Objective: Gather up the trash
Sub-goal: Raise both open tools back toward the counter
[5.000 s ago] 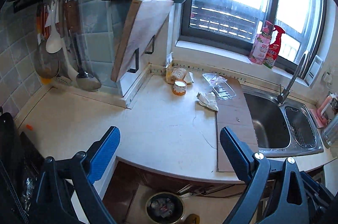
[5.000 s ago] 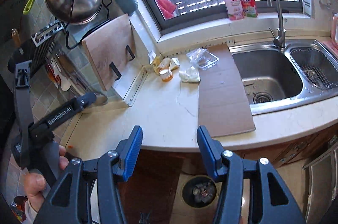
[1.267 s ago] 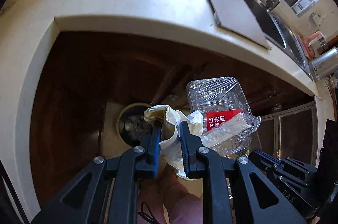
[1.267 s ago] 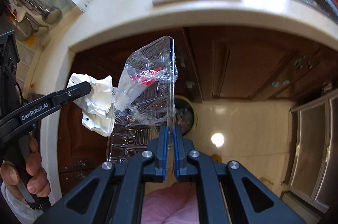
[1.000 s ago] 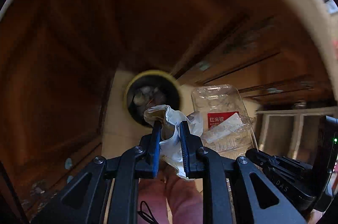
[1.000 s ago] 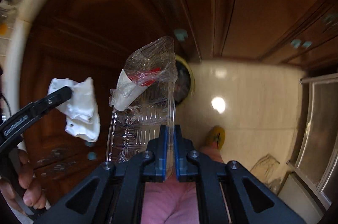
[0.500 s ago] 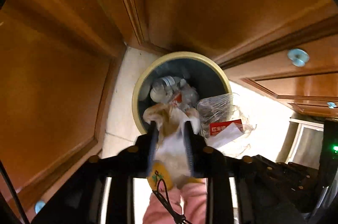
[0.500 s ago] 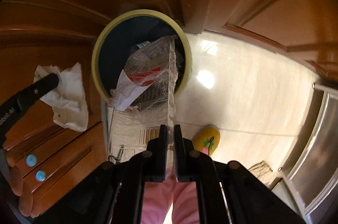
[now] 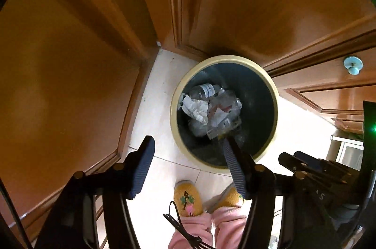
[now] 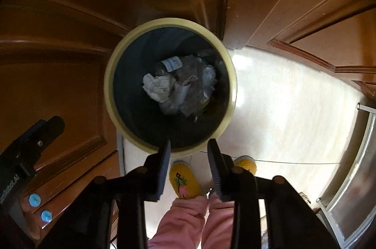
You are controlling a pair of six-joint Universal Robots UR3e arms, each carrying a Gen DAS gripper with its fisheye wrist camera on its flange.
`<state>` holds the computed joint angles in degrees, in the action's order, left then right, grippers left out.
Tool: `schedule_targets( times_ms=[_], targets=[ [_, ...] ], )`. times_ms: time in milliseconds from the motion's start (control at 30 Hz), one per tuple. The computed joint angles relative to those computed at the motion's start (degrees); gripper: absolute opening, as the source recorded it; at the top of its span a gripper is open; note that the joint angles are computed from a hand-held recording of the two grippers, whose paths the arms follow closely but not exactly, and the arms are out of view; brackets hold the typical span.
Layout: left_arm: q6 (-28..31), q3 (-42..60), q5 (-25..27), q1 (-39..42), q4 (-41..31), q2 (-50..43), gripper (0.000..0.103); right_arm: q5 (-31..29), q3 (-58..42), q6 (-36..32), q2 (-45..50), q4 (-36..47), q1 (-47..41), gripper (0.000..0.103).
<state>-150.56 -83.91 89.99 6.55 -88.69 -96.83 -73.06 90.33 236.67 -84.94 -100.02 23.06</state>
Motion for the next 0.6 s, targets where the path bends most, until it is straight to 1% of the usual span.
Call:
schedule_targets(
  times_ms=[100,167,233,300,367,433,467,600],
  targets=[
    [0.9,1.5,0.0,1.4,-2.7,1.6,0.059,0.9,-2.3,0.5,-1.9,3.4,0.2,0.035],
    [0.4,3.4,0.1,1.0,-5.0,2.6,0.059,1.1,-4.6,1.4,-3.2,6.3,0.5,0.035],
    [0.3,6.9,0.0,0.6,-8.5,3.3,0.059,1.0,-8.1,2.7,-4.7,9.9,1.0,0.035],
    [0.9,12.5,-0.4,0.4,-13.6,3.7,0.059,0.4,-14.8,3.9,-5.0,15.4,1.8,0.035],
    [1.6,19.0,-0.8,0.1,-19.1,3.9,0.059,-0.2,-18.6,3.8,-6.2,19.1,1.8,0.035],
    [2.0,27.4,-1.2,-0.2,-25.6,3.0,0.059,-1.1,-27.4,4.2,-5.3,25.8,2.2,0.035],
    [2.2,33.4,-1.5,-0.3,-29.8,1.7,0.059,-1.5,-31.4,4.2,-4.8,28.8,2.3,0.035],
    [3.0,57.4,-3.3,-0.2,-44.7,-4.1,0.061,-3.9,-55.4,5.0,1.6,43.4,3.4,0.035]
  ],
)
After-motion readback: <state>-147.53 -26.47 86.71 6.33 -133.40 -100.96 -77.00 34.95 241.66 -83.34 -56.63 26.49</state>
